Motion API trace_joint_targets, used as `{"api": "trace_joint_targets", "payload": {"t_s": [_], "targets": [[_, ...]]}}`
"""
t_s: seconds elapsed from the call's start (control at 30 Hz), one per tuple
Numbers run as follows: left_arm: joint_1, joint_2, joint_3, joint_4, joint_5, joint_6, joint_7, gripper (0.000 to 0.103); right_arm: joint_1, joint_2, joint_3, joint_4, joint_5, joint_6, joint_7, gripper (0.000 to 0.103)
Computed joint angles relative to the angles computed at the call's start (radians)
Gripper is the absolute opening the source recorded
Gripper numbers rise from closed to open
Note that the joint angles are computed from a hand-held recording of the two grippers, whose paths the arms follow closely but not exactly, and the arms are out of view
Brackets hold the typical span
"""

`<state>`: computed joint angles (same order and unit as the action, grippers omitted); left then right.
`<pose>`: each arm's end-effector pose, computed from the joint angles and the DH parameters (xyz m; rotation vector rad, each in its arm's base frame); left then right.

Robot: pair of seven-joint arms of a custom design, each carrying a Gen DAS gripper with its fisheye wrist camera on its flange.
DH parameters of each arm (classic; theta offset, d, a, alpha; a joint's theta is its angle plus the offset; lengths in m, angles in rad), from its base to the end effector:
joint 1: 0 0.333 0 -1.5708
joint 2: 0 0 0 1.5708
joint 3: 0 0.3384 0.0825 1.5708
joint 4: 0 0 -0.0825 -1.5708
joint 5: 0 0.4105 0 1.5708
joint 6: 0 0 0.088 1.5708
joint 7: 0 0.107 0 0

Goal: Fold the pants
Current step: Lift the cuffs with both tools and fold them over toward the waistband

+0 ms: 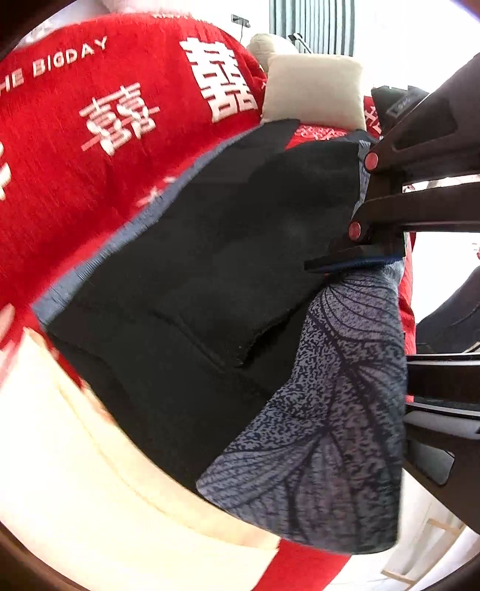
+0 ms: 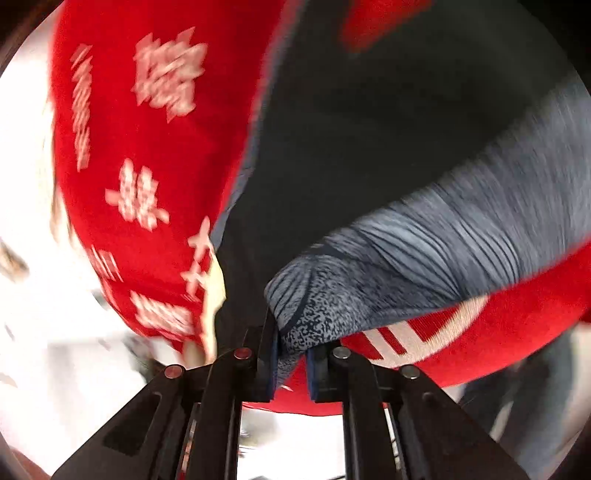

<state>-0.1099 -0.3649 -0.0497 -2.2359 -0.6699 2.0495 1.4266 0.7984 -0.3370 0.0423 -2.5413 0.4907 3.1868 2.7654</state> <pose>0.4703 -0.1124 0.5567 2.1142 -1.6430 0.6865 0.3497 0.3271 0.5086 -0.7785 2.0671 0.5035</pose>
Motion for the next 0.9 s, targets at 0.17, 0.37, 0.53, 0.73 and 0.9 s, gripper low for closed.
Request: {"api": "trace_joint_targets", "payload": {"t_s": [0.17, 0.37, 0.53, 0.73, 0.9], "targets": [[-0.003, 0.061, -0.007, 0.113, 0.002, 0.015, 0.000, 0.024, 0.008, 0.002, -0.122, 0.150, 0.017, -0.247, -0.242, 0.013], [0.001, 0.241, -0.044, 0.307, 0.034, 0.091, -0.003, 0.024, 0.037, 0.108, -0.291, 0.330, 0.251, -0.466, -0.606, 0.013], [0.012, 0.446, -0.087, 0.482, 0.133, 0.156, -0.059, 0.024, -0.041, 0.308, -0.374, 0.533, 0.412, -0.732, -0.816, 0.015], [0.010, 0.644, -0.113, 0.638, 0.321, 0.133, -0.172, 0.024, -0.197, 0.610, -0.351, 0.825, 0.453, -1.012, -0.934, 0.017], [0.010, 0.633, -0.126, 0.669, 0.402, 0.091, -0.221, 0.052, -0.289, 0.675, -0.278, 0.906, 0.478, -1.090, -0.998, 0.039]]}}
